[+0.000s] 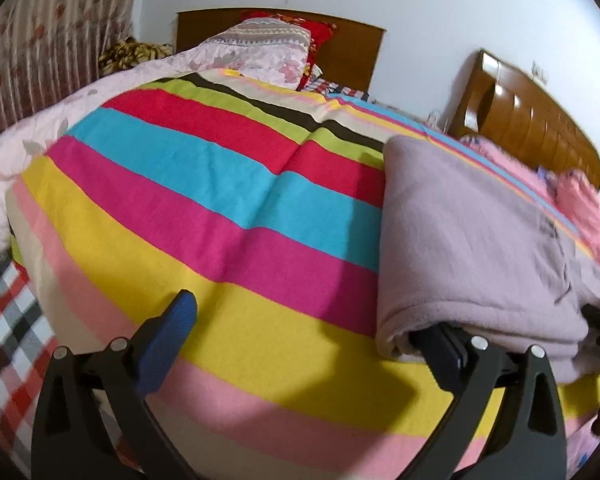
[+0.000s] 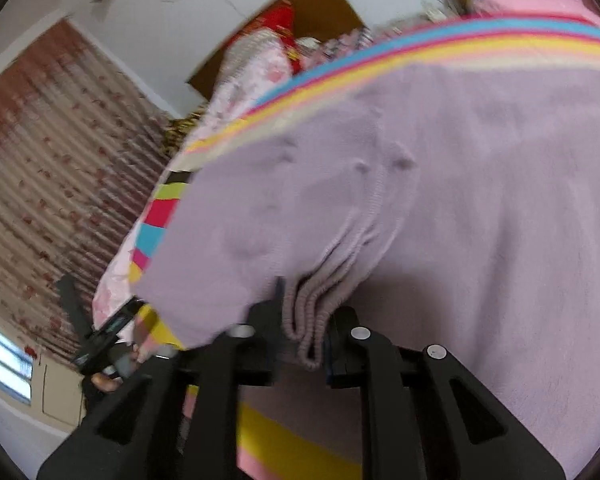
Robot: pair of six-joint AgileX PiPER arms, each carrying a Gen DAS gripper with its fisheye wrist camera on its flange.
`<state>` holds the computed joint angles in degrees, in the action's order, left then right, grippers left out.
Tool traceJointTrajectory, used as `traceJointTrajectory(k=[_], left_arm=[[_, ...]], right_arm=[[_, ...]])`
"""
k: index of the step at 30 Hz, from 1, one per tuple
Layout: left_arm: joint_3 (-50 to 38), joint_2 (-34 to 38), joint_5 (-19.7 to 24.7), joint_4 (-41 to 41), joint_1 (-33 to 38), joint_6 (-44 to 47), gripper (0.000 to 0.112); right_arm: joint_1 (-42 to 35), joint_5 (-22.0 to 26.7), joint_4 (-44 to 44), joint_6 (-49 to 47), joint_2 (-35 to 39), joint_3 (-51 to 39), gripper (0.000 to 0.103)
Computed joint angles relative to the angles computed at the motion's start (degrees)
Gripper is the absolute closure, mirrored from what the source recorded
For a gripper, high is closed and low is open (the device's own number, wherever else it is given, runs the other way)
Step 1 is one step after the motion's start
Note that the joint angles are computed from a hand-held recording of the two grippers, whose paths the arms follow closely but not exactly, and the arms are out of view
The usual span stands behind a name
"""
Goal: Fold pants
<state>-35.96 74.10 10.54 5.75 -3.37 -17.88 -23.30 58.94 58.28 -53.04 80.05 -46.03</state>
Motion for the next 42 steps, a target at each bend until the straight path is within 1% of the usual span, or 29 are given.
traceJointTrajectory(k=[1,3,4,5,6,7,10,12,13,14,15,17,18,19,21,23,24,25,26,28,29,31,32,33,35,36,38,40,42], left_arm=[[0.18,-1.18,1.36,5.73,-0.92,-4.41,0.011],[1.36,-6.41,7.32,16.28,-3.15,-8.30,0.011],[1.94,-8.27,9.47,18.80,-3.76,-8.33,0.011],[3.10,-12.02,11.89,19.04,-3.96,-6.08,0.011],[3.65,-15.16,13.25,16.98,-3.27,-3.34,0.011],[3.17,-17.44,14.06,12.63,-1.75,0.66,0.011],[-1.76,-20.46,13.74,-4.56,1.39,11.13,0.011],[-7.22,-16.88,12.78,-13.71,-1.58,14.71,0.011],[-9.90,-13.83,12.43,-14.84,-3.88,14.49,0.011],[-14.00,-8.86,12.66,-13.69,-7.26,13.30,0.011],[-17.36,-4.31,12.68,-10.24,-10.53,11.02,0.011],[-22.67,4.12,13.88,-0.47,-16.20,3.71,0.011],[-24.66,7.59,15.24,1.28,-17.28,2.06,0.011],[-26.01,10.79,16.53,0.74,-17.49,2.18,0.011],[-26.36,15.44,17.53,-3.67,-16.39,5.02,0.011],[-24.57,15.42,15.84,-0.64,-16.91,4.06,0.011],[-25.28,15.17,17.59,-0.47,-17.17,4.53,0.011],[-26.78,14.75,19.96,-2.60,-16.72,6.41,0.011],[-27.75,14.33,20.59,-6.74,-15.59,10.26,0.011],[-31.71,13.44,21.90,-14.70,-13.34,17.44,0.011],[-33.96,14.12,22.44,-15.24,-13.17,17.96,0.011],[-40.63,17.91,23.76,-13.97,-13.47,17.59,0.011],[-45.31,21.62,24.93,-10.50,-14.24,15.42,0.011],[-50.39,26.07,27.43,-6.70,-14.94,12.91,0.011],[-59.11,33.89,33.99,-0.62,-15.97,7.62,0.011],[-61.78,37.07,36.02,0.91,-16.01,6.11,0.011],[-62.17,39.52,35.87,0.22,-15.42,7.04,0.011],[-58.05,38.05,31.62,1.88,-15.72,6.05,0.011],[-57.97,38.13,31.23,2.23,-15.65,5.71,0.011]], right_arm=[[-1.04,1.63,-0.17,-0.75,0.04,-0.07,0.083],[-3.45,4.65,-2.64,-1.49,-1.84,-0.99,0.070],[-5.09,5.46,-3.04,-2.51,-3.55,-1.00,0.065],[-6.11,4.66,-3.82,-3.00,-5.28,-0.79,0.053],[-6.33,1.72,-5.45,-3.09,-8.56,-0.72,0.052],[-5.87,0.08,-6.27,-3.67,-10.09,-1.01,0.052],[-0.43,-3.95,-7.65,-2.98,-11.18,-3.69,0.052],[7.89,-8.42,-11.26,0.87,-10.60,-6.18,0.052],[11.90,-10.93,-13.79,3.01,-10.19,-7.06,0.052],[15.91,-13.49,-16.78,5.39,-9.53,-7.81,0.052],[20.78,-16.47,-21.98,9.74,-8.47,-8.54,0.052],[28.14,-21.09,-33.34,18.42,-6.81,-8.04,0.052],[29.56,-21.78,-36.70,20.87,-6.11,-7.56,0.052],[29.65,-21.88,-37.87,21.02,-5.08,-6.78,0.052],[27.13,-24.04,-33.35,14.62,-4.67,-3.17,0.050],[23.21,-22.12,-25.74,5.77,-4.55,-2.36,0.049],[21.59,-19.54,-24.73,4.71,-4.12,-3.46,0.046],[19.92,-16.76,-24.23,4.05,-3.77,-4.72,0.044],[17.37,-13.21,-22.00,1.92,-3.18,-6.58,0.043],[15.04,-11.92,-19.93,0.04,-2.80,-9.03,0.043],[15.04,-12.58,-20.19,0.26,-2.29,-10.52,0.042],[16.26,-13.40,-21.82,1.80,-0.03,-14.10,0.041],[16.88,-13.32,-21.94,1.70,1.46,-15.87,0.041],[17.72,-13.33,-22.23,1.43,4.11,-18.15,0.041],[19.57,-13.76,-26.67,4.87,8.50,-21.28,0.040],[20.13,-13.73,-28.51,5.91,10.52,-21.91,0.039],[18.70,-14.16,-25.38,1.82,10.83,-20.45,0.039],[16.71,-13.04,-21.52,-2.06,10.69,-19.62,0.038],[15.55,-12.32,-19.94,-3.18,10.40,-19.41,0.038]])
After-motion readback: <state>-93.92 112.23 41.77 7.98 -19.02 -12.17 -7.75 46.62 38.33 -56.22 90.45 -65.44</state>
